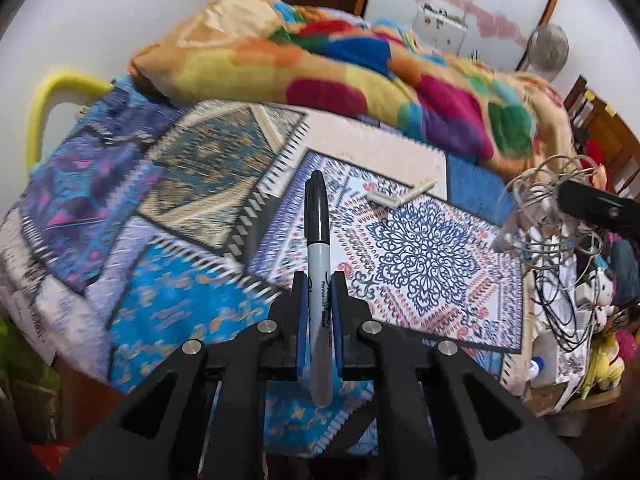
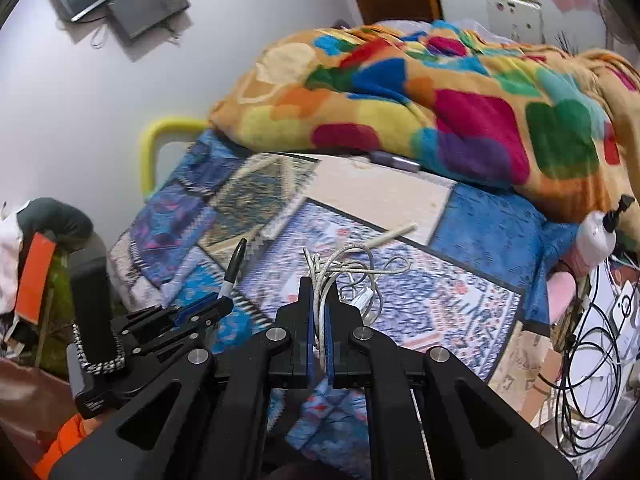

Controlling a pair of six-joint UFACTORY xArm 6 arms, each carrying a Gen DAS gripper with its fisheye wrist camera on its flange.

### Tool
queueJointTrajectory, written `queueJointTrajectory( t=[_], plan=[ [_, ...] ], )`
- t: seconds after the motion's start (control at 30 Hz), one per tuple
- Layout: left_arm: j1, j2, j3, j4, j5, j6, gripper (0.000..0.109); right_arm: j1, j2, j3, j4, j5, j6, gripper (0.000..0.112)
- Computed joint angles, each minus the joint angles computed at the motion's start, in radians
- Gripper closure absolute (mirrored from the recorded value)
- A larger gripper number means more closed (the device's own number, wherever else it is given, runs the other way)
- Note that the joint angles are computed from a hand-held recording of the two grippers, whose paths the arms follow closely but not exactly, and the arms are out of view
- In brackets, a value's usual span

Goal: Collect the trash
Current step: 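Carry the black marker and white cable bundle with both grippers over the white bucket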

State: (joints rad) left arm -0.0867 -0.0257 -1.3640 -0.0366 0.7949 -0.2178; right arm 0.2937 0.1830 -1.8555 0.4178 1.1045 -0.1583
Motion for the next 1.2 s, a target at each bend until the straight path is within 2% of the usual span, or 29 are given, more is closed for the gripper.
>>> queueJointTrajectory(
  t=[0.23,0.7,0.93,1.2],
  plan=[
    [0.040,-0.225,0.136,0.075,0.003,-0.023,0.099,0.085,-0.077,0.037,-0.014,-0.021,0.013,0.108],
    [0.227,-0.615,0.346,0.032,0.073,0.042,0.099,0.312,-0.207,0.130,-0.084,-0.073,0.046,0.108],
    [0.379,-0.778,0.442,-0.033,0.138,0.126,0.099,0.438,-0.223,0.167,-0.115,-0.093,0.065,0.108],
    [0.634,-0.913,0.549,-0.171,0.242,0.285,0.099,0.560,-0.206,0.188,-0.164,-0.086,0.095,0.108]
  ],
)
